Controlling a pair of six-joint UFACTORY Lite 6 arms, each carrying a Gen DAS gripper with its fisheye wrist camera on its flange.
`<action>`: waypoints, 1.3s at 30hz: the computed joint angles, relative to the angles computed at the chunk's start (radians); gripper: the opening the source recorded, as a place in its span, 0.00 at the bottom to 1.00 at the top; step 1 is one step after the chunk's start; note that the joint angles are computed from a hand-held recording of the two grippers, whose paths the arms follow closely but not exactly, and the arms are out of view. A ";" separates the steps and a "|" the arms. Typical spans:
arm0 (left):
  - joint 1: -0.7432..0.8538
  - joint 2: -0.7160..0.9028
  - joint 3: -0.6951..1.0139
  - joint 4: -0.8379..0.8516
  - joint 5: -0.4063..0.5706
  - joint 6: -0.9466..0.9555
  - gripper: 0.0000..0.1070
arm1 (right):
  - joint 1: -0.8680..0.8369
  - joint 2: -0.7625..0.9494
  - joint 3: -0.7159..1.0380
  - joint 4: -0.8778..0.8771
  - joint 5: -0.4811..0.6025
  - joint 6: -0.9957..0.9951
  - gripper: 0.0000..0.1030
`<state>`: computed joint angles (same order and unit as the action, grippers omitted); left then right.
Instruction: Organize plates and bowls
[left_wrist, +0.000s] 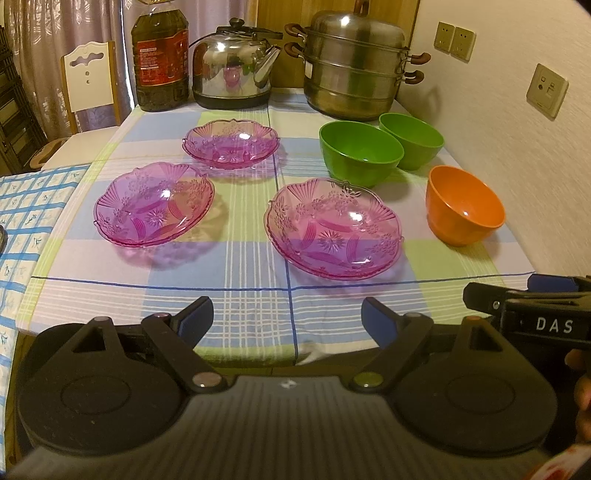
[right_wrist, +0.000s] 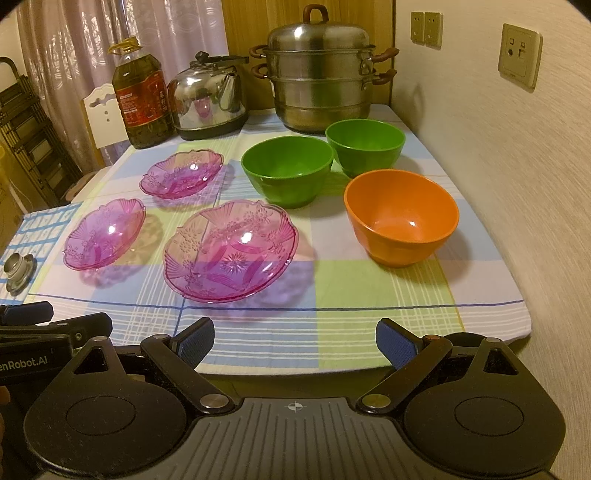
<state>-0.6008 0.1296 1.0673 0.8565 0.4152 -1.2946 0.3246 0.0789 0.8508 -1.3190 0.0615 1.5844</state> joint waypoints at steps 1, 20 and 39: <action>0.001 -0.002 -0.004 0.005 -0.001 -0.003 0.80 | 0.001 0.000 0.000 -0.002 0.001 0.002 0.92; 0.005 -0.003 0.000 -0.014 -0.010 0.013 0.80 | 0.000 0.002 0.001 -0.008 0.001 0.008 0.92; 0.038 0.017 0.020 -0.026 -0.026 0.027 0.79 | -0.003 0.012 0.006 -0.062 -0.005 0.066 0.92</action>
<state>-0.5626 0.1467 1.0878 0.8303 0.3894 -1.2672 0.3216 0.0914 0.8567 -1.3812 0.0560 1.6507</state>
